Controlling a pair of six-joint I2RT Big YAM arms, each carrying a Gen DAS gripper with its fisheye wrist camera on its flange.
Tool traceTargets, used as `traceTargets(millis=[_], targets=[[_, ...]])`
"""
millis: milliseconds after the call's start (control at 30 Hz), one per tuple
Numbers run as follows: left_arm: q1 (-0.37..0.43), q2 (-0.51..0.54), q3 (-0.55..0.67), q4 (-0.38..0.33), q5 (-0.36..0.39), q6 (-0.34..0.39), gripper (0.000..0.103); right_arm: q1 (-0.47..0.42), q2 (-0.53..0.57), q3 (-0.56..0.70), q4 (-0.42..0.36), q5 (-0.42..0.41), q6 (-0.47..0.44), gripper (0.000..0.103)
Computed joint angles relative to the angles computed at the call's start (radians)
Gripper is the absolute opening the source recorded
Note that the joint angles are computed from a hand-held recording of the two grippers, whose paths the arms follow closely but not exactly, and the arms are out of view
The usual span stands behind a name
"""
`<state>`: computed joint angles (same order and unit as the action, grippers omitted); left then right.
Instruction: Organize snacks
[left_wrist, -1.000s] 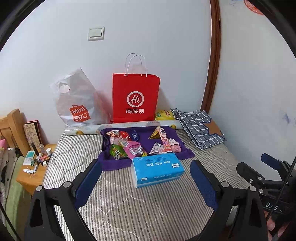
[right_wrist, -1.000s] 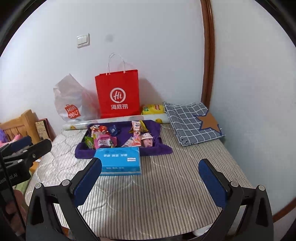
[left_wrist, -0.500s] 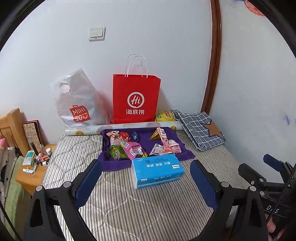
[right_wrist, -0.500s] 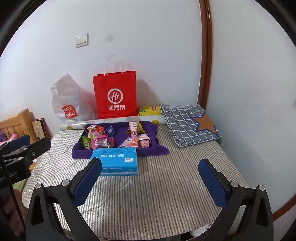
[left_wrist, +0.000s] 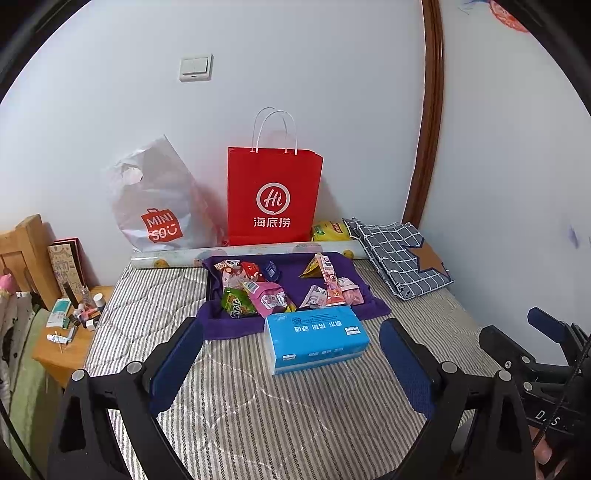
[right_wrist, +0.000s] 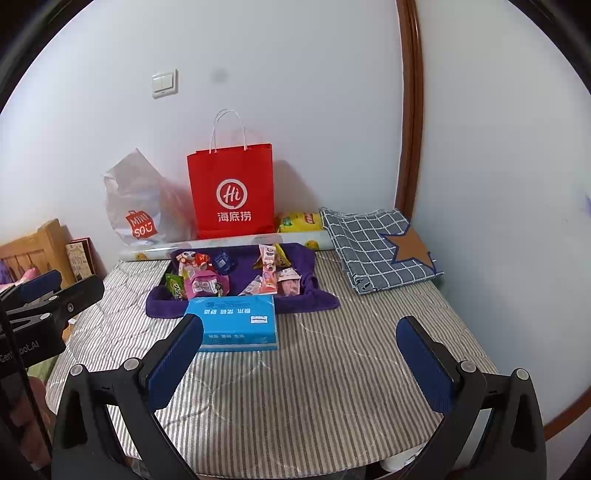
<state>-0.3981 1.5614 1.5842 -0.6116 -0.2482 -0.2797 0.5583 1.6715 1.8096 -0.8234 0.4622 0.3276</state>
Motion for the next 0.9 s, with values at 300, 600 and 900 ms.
traceTargets(millis=[300, 600, 900], targets=[[-0.003, 0.001, -0.001, -0.008, 0.0, 0.001, 0.096, -0.006, -0.006, -0.009, 0.006, -0.008, 0.011, 0.103], [-0.003, 0.0, -0.003, -0.01, -0.004, 0.001, 0.096, -0.007, -0.016, -0.017, 0.014, -0.01, 0.01, 0.103], [0.002, -0.003, -0.005, -0.014, -0.004, 0.005, 0.096, -0.001, -0.025, -0.022, 0.024, -0.007, 0.001, 0.103]])
